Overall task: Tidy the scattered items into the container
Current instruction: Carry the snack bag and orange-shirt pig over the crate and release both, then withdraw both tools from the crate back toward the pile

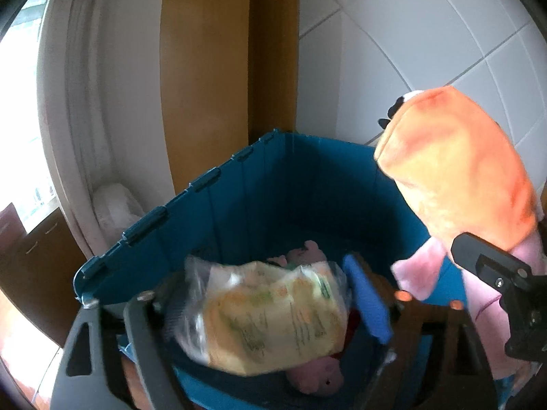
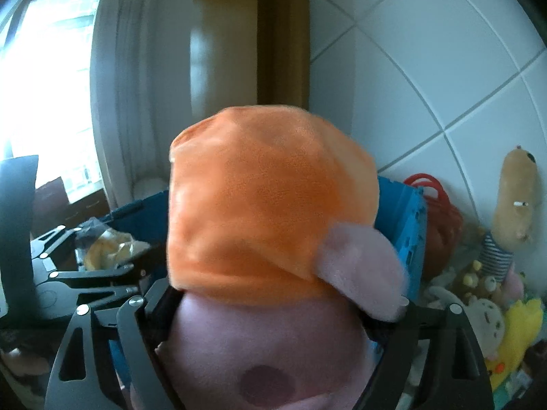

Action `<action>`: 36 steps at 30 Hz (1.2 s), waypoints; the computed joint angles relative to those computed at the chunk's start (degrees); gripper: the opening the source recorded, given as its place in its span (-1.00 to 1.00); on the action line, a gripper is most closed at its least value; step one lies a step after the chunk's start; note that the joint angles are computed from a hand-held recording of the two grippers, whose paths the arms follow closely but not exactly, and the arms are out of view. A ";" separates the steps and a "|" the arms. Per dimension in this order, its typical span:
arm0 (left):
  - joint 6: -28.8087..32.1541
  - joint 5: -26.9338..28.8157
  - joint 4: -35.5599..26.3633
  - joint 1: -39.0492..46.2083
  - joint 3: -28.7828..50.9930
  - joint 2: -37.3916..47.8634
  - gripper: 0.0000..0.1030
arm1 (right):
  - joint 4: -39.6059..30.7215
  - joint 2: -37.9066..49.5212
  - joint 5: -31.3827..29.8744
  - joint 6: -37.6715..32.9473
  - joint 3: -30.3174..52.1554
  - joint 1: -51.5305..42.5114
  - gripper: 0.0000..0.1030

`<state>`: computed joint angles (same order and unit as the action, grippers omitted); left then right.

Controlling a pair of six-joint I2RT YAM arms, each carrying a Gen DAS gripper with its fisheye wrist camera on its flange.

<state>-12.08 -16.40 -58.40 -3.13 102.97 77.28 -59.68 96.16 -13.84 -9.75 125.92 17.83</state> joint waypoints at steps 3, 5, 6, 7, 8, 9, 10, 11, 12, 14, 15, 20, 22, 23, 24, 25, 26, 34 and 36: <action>-0.61 -0.95 -0.54 -1.38 0.06 0.50 0.81 | 0.39 -0.79 -0.41 0.61 -0.40 -0.77 1.00; -0.75 -0.27 -0.34 -1.48 -0.62 0.32 0.82 | 0.70 -1.61 0.53 0.61 -1.20 -0.79 1.00; -0.84 -0.10 -0.37 -1.52 -0.87 0.27 0.82 | 0.86 -2.02 1.00 0.60 -1.61 -0.80 1.00; -1.26 -0.38 -0.68 -1.98 -1.13 0.17 0.82 | 1.01 -2.44 1.42 0.61 -2.03 -0.83 1.00; -1.61 -0.63 -0.88 -2.30 -1.48 -0.08 0.82 | 1.19 -2.94 1.39 0.77 -2.73 -1.00 1.00; -2.07 -0.89 -1.18 -2.51 -1.61 -0.38 0.82 | 1.35 -3.43 1.34 0.93 -3.38 -1.19 1.00; -2.55 -1.15 -1.49 -2.71 -1.70 -0.67 0.82 | 1.72 -4.17 1.19 0.95 -4.48 -1.49 1.00; -3.29 -1.71 -1.97 -3.31 -1.64 -1.04 0.82 | 2.24 -4.93 1.09 1.00 -5.67 -1.62 1.00; -3.79 -2.10 -2.15 -3.70 -1.85 -1.55 0.82 | 2.73 -5.80 0.89 1.02 -6.89 -2.02 1.00; -4.51 -2.86 -2.11 -4.30 -2.66 -2.54 0.82 | 3.39 -7.49 0.86 1.12 -9.08 -2.72 1.00; -4.73 -3.23 -1.88 -4.52 -3.26 -3.01 0.82 | 3.34 -7.94 0.76 1.17 -9.44 -3.05 1.00; -7.11 -7.72 -2.71 -8.80 -5.13 -5.31 0.82 | 4.27 -12.93 -1.02 0.44 -15.56 -6.33 1.00; -8.27 -9.61 -2.89 -11.11 -5.77 -6.21 0.82 | 4.70 -15.29 -1.90 -0.18 -18.11 -8.31 1.00; -9.00 -11.15 -3.20 -13.16 -5.74 -6.53 0.82 | 4.81 -16.38 -2.55 -0.51 -19.15 -9.55 1.00; -9.77 -12.79 -3.55 -15.33 -5.62 -6.78 0.82 | 4.81 -17.47 -3.51 -0.87 -20.05 -11.17 1.00; -10.57 -14.46 -3.95 -17.54 -5.45 -6.97 0.82 | 4.75 -18.50 -4.56 -1.26 -20.88 -12.89 1.00; -11.63 -16.47 -4.65 -20.62 -4.80 -6.84 0.82 | 4.44 -19.48 -5.84 -1.87 -21.61 -14.99 1.00; -21.34 -31.13 -10.81 -46.14 4.83 1.69 0.82 | -1.40 -22.75 -20.98 -11.64 -24.13 -38.90 1.00; -24.10 -33.68 -12.97 -51.25 8.62 6.10 0.82 | -4.42 -21.69 -25.42 -16.25 -23.52 -46.10 1.00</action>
<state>-36.19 -50.08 -71.37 -54.38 111.59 83.38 -64.10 74.46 -39.26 -26.00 102.40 -28.27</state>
